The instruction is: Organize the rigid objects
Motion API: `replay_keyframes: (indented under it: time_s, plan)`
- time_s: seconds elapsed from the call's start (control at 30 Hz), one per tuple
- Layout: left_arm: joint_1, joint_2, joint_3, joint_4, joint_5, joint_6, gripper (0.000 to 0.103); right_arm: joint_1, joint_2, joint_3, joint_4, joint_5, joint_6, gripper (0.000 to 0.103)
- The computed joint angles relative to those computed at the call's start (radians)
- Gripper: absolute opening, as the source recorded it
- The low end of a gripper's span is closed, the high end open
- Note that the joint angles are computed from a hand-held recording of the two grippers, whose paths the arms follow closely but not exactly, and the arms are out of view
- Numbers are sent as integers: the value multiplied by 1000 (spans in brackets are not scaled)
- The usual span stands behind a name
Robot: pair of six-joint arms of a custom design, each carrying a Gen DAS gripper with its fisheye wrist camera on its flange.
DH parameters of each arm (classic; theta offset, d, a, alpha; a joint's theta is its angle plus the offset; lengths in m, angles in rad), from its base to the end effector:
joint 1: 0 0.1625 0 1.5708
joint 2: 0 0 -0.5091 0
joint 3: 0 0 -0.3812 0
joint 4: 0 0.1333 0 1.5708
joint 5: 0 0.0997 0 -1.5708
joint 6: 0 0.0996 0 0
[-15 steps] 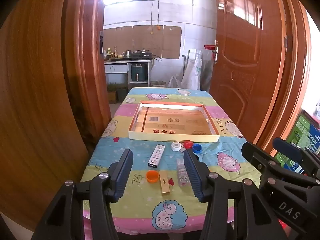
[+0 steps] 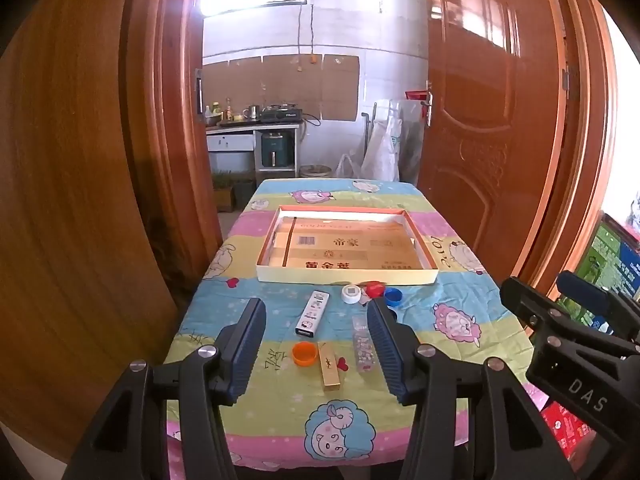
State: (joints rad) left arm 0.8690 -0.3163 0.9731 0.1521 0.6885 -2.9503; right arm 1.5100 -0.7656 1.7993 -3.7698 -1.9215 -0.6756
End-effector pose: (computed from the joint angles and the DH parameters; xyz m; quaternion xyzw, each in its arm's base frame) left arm -0.3284 -0.7140 -0.0265 0.2193 0.8257 -0.4254 0.2986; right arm 0.0571 -0.6921 0.2425 0.1573 -0.8127 0.4531 0.3309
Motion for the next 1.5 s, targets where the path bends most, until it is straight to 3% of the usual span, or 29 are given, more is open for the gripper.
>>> replay_keyframes:
  time_s: [1.5]
  plan:
    - [-4, 18, -20, 16, -20, -7, 53, -4, -6, 12, 16, 26, 6, 77]
